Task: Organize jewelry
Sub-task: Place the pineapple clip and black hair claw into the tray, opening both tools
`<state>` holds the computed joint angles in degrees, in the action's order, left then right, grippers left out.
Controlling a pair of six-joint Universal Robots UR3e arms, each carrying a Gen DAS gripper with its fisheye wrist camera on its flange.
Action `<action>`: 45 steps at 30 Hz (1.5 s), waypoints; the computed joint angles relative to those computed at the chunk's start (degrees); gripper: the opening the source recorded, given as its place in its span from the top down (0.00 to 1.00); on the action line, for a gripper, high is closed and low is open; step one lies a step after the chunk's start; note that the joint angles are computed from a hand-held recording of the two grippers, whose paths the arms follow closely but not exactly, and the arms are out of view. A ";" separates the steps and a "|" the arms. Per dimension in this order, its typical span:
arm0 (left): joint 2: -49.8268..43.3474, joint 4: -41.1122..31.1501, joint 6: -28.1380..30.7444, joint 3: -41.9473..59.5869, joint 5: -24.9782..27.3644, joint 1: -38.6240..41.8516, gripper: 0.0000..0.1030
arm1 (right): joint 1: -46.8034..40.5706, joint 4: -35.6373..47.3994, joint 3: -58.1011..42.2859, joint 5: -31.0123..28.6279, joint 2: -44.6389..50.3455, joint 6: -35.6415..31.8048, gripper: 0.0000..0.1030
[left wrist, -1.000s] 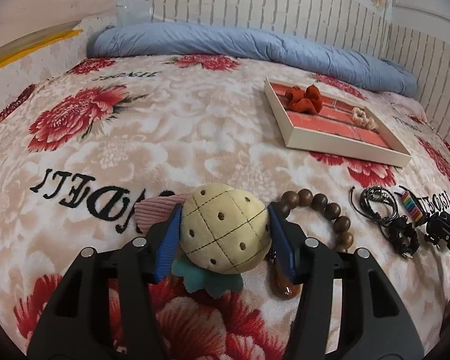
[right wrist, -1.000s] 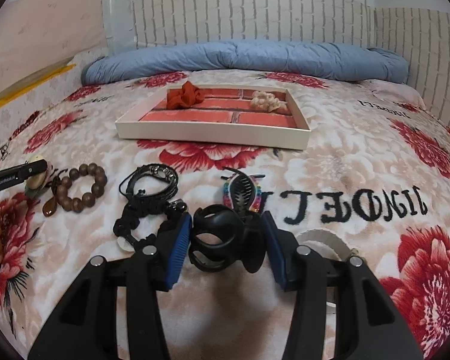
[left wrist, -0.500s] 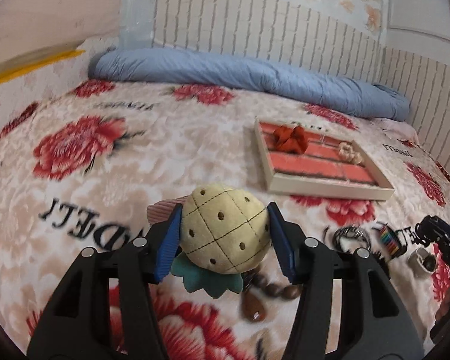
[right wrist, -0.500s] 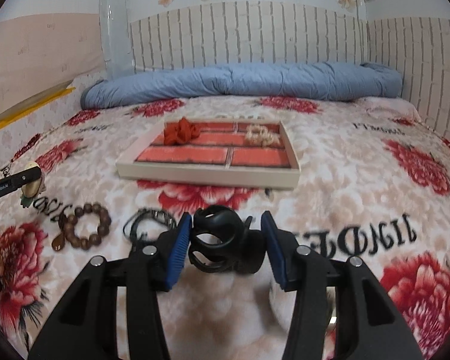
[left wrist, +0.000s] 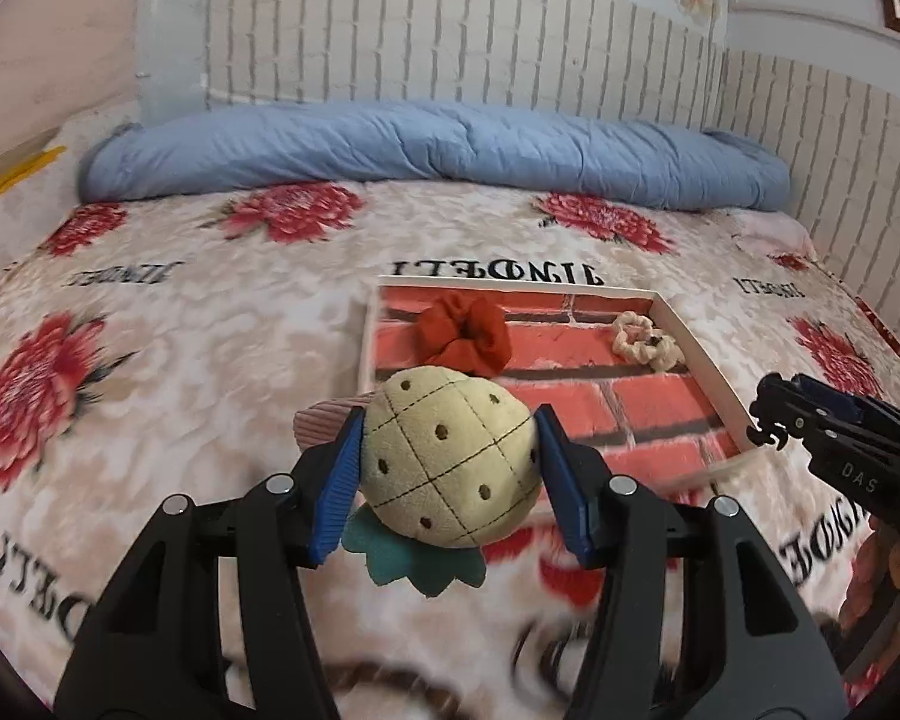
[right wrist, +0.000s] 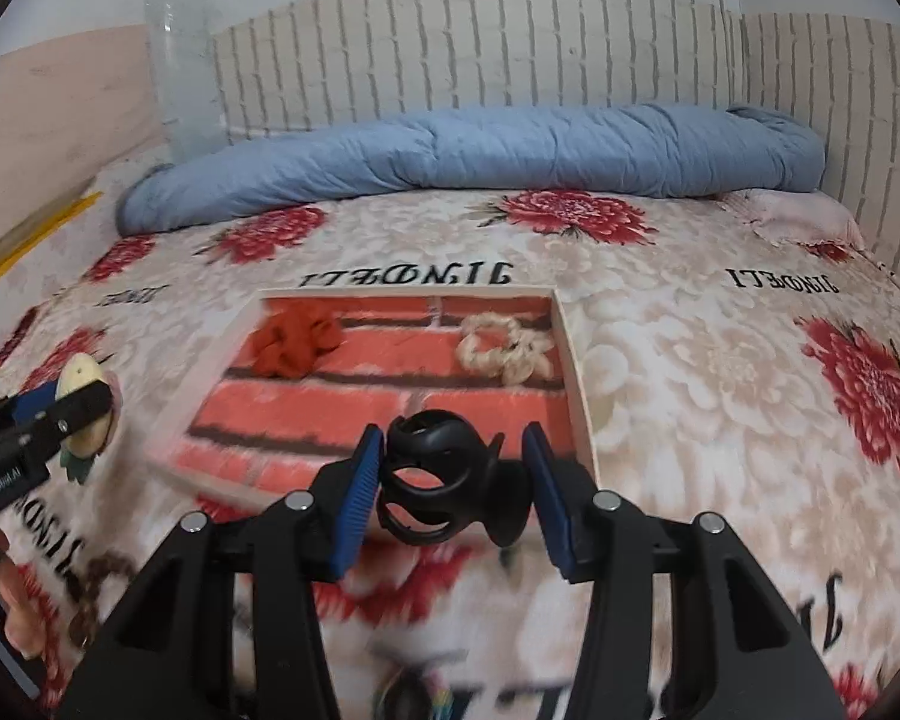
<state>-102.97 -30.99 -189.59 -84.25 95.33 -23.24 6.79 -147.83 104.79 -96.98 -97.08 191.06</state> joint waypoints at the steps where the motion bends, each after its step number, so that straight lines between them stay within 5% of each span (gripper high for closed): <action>1: -3.33 -1.34 -0.32 3.95 0.09 -0.15 0.47 | -0.66 -0.04 -1.05 0.28 1.57 -0.25 0.54; 9: -24.38 -14.80 -0.70 31.87 0.23 1.07 0.47 | -2.85 -1.66 -9.95 -1.42 15.79 -4.74 0.54; 19: -36.07 -22.28 1.20 48.60 2.04 -0.08 0.47 | -5.76 -2.21 -15.28 1.37 24.07 -5.53 0.54; 38: -38.40 -21.89 1.88 51.03 2.53 -0.70 0.43 | -5.20 -2.21 -16.43 0.44 26.11 -6.64 0.52; 45: -34.52 -19.28 2.44 45.84 -2.14 0.28 0.32 | -6.28 -2.42 -14.38 1.98 22.37 -6.99 0.36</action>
<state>-137.49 -50.27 -187.15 -38.41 93.20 -22.96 0.51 -150.25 90.41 -95.00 -74.71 184.07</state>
